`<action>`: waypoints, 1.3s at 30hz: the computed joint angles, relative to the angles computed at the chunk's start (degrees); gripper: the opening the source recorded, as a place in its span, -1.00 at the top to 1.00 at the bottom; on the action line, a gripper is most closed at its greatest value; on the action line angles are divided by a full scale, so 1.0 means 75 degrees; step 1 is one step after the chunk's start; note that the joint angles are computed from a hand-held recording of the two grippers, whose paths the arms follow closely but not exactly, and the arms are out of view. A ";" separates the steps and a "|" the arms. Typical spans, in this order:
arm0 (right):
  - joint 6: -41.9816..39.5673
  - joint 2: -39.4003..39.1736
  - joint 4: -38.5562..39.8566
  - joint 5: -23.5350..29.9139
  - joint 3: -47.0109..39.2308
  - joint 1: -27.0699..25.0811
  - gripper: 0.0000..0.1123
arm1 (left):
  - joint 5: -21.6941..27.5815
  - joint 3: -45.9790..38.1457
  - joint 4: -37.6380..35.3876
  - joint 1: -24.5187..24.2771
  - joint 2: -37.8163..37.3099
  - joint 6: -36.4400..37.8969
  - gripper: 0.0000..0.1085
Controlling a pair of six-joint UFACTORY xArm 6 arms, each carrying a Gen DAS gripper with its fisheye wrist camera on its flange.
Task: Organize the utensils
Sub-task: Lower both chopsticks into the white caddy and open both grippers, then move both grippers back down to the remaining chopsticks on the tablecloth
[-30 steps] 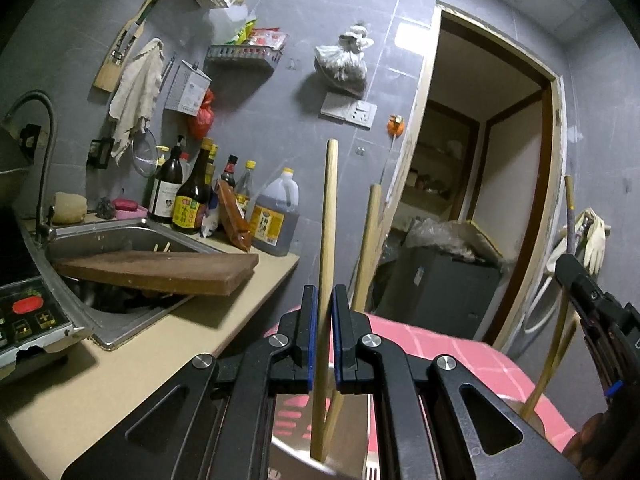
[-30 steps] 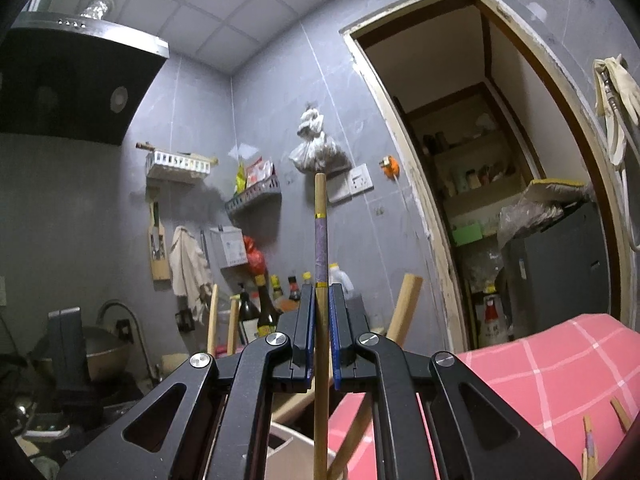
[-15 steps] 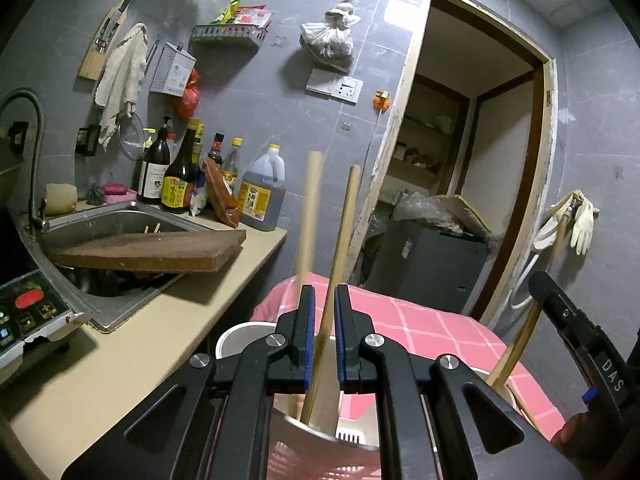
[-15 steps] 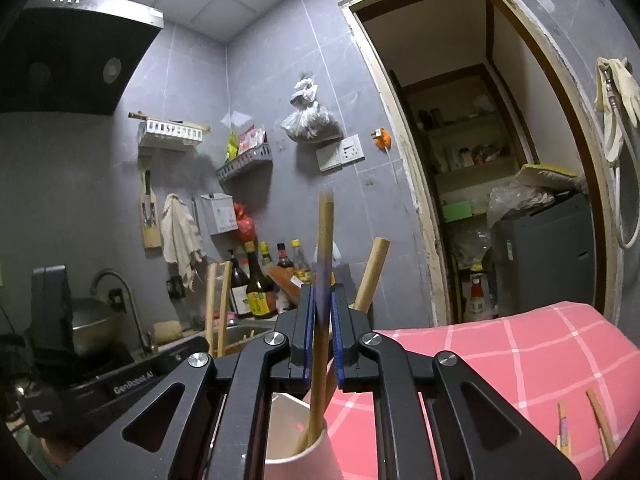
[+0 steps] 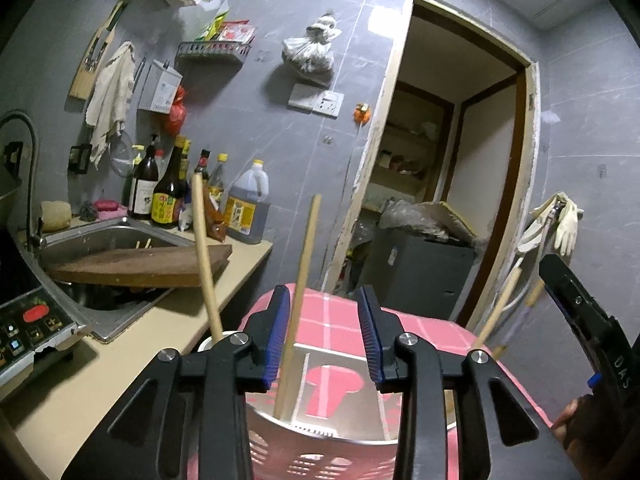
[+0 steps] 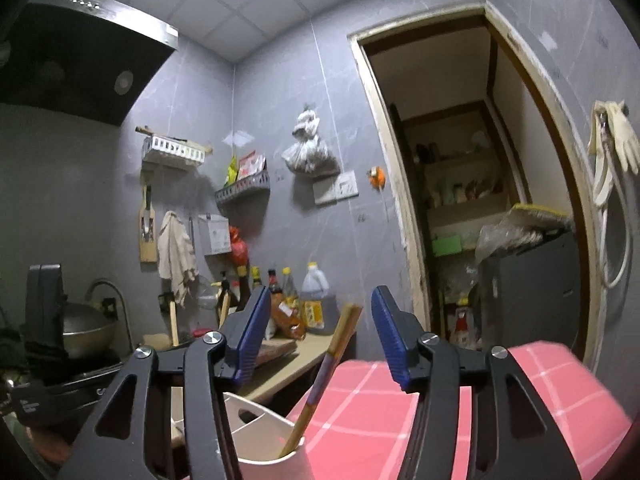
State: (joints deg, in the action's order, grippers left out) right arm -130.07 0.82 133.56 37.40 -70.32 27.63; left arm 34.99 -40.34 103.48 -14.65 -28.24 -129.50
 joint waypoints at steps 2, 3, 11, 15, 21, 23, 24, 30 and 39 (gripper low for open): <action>0.0002 -0.0128 -0.0054 -0.0010 0.0070 -0.0082 0.01 | 0.0165 -0.0053 -0.0121 -0.0184 -0.0025 0.0183 0.33; 0.0018 -0.0209 -0.0085 -0.0003 0.0132 -0.0139 -0.08 | 0.0272 -0.0076 -0.0178 -0.0299 -0.0040 0.0254 0.19; 0.0908 -0.0920 -0.1023 0.0011 0.0735 -0.0778 -0.47 | 0.0921 -0.0327 -0.0352 -0.1147 0.0023 0.0558 -0.32; 0.1058 -0.1295 -0.1274 0.0006 0.1083 -0.1095 -0.70 | 0.1387 -0.0483 -0.0415 -0.1685 0.0193 0.0661 -0.45; 0.1107 -0.1714 -0.1455 -0.0062 0.1510 -0.1593 -0.83 | 0.2175 -0.0796 -0.0583 -0.2501 0.0665 0.0838 -0.83; 0.1065 -0.1790 -0.1528 -0.0162 0.1607 -0.1717 -0.83 | 0.2352 -0.0952 -0.0664 -0.2712 0.0878 0.0988 -0.83; 0.1072 -0.1822 -0.1578 -0.0242 0.1650 -0.1780 -0.83 | 0.2369 -0.1013 -0.0688 -0.2779 0.0970 0.1015 -0.83; 0.0905 -0.1919 -0.1635 -0.0571 0.1850 -0.2117 -0.83 | 0.2354 -0.1431 -0.0839 -0.3030 0.1580 0.1159 -0.84; 0.0132 -0.1691 -0.1172 -0.1019 0.1914 -0.2411 -0.83 | 0.2552 -0.2111 -0.1230 -0.3304 0.2687 0.1210 -0.84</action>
State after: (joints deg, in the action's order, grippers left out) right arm -129.09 -11.86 124.77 29.75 -55.97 9.55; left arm 54.13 -56.17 94.26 -39.42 -8.08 -120.42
